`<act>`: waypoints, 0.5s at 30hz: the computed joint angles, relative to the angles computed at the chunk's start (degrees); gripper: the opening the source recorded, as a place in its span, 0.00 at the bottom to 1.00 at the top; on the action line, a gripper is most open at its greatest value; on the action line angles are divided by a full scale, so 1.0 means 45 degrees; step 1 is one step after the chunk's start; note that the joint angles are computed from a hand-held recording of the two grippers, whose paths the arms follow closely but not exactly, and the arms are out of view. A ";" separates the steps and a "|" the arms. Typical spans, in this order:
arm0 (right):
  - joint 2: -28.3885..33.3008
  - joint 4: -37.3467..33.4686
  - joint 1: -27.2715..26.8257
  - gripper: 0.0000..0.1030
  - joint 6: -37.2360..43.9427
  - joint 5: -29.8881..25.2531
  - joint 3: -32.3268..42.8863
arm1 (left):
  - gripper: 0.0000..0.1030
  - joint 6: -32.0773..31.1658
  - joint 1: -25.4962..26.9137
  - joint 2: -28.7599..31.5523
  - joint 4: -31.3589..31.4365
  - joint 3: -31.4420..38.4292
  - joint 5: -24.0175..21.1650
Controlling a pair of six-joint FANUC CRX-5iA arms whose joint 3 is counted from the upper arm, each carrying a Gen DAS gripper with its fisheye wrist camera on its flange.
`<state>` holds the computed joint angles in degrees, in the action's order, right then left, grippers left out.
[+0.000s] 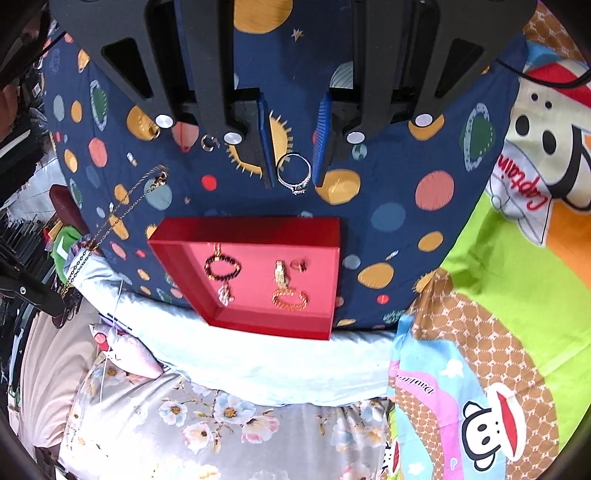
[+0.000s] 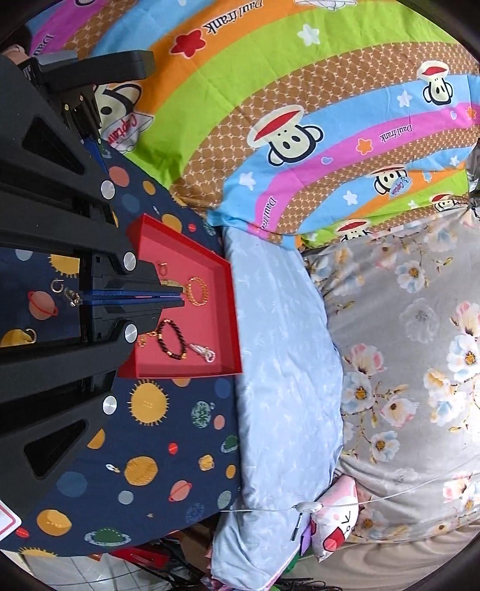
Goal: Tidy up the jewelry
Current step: 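Carry ring and chain into the red box and open both tools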
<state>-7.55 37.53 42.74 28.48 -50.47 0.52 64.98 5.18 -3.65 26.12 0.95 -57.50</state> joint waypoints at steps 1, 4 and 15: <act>0.0070 -0.0046 -0.0081 0.00 0.0134 0.0074 0.0146 | 0.19 -0.0021 -0.0005 0.0112 0.0095 0.0147 -0.0022; 0.0379 -0.0055 -0.0298 0.00 0.0525 0.0230 0.0624 | 0.19 -0.0065 -0.0084 0.0496 0.0249 0.0684 -0.0026; 0.2237 -0.1090 -0.1509 0.00 0.2510 0.0574 0.3138 | 0.19 0.0079 -0.0739 0.2570 0.0245 0.3654 0.0145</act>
<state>2.51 32.63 35.95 39.78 -47.88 14.64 65.34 1.85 7.92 27.23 17.40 -56.85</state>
